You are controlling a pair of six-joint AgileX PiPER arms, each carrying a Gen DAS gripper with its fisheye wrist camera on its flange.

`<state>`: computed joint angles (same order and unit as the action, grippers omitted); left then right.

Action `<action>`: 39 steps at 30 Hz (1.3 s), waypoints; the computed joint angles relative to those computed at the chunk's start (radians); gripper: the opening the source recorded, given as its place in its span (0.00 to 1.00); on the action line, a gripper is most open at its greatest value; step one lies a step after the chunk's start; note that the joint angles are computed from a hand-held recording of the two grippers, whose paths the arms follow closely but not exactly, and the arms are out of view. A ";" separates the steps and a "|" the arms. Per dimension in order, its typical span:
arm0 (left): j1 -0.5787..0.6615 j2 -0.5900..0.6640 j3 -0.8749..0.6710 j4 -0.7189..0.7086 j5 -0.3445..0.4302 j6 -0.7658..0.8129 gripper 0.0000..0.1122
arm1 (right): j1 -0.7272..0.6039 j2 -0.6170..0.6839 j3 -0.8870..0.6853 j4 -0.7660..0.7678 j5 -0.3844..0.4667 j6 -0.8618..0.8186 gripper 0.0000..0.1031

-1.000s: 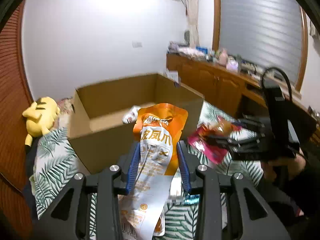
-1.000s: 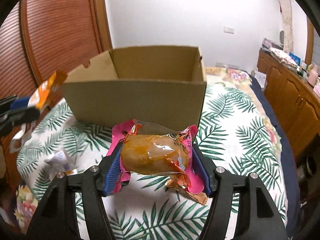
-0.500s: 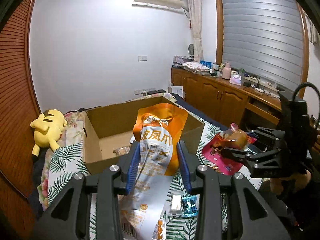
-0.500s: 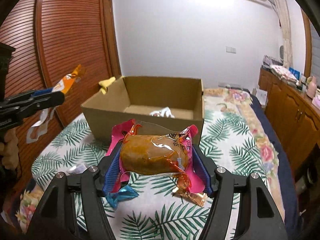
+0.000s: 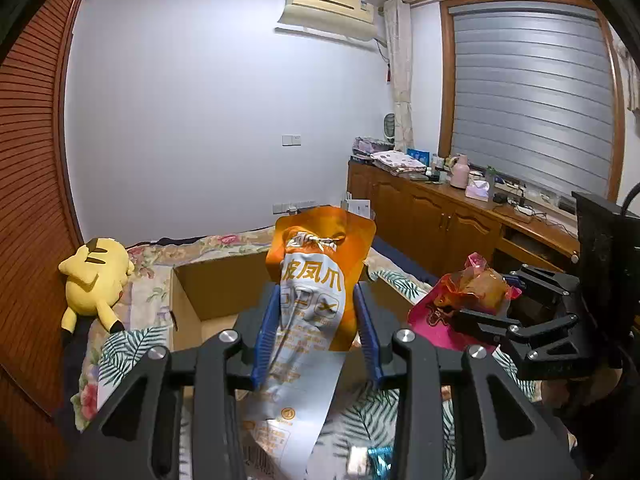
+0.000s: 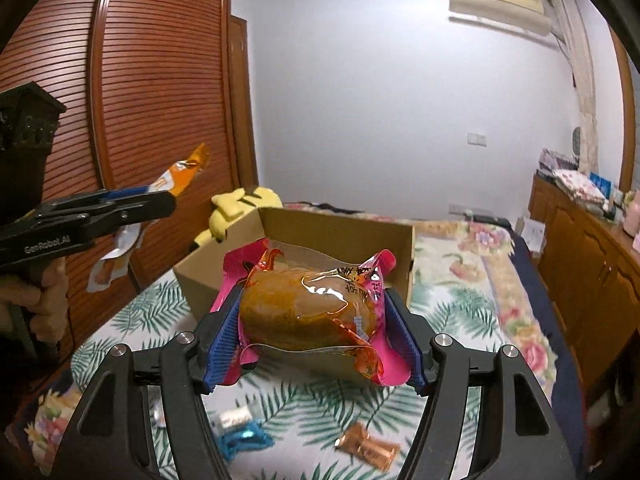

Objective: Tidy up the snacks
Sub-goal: 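Carry both snacks over the box and open both tools to drop them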

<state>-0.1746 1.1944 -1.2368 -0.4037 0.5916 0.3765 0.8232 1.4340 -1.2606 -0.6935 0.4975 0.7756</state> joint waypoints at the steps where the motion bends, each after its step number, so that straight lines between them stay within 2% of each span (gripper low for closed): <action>1: 0.003 0.019 -0.011 -0.003 -0.008 0.002 0.32 | -0.013 0.014 -0.018 0.023 -0.009 -0.036 0.67; 8: 0.003 0.181 -0.079 0.002 -0.063 0.003 0.32 | -0.083 0.115 -0.118 0.104 -0.067 -0.179 0.68; 18: 0.010 0.375 -0.168 0.035 -0.073 -0.047 0.33 | -0.176 0.297 -0.255 0.375 -0.105 -0.437 0.68; 28: 0.010 0.442 -0.226 0.081 -0.044 -0.083 0.34 | -0.190 0.451 -0.404 0.478 -0.025 -0.538 0.68; 39: 0.010 0.420 -0.204 0.097 -0.035 -0.102 0.43 | -0.185 0.511 -0.444 0.495 0.025 -0.540 0.71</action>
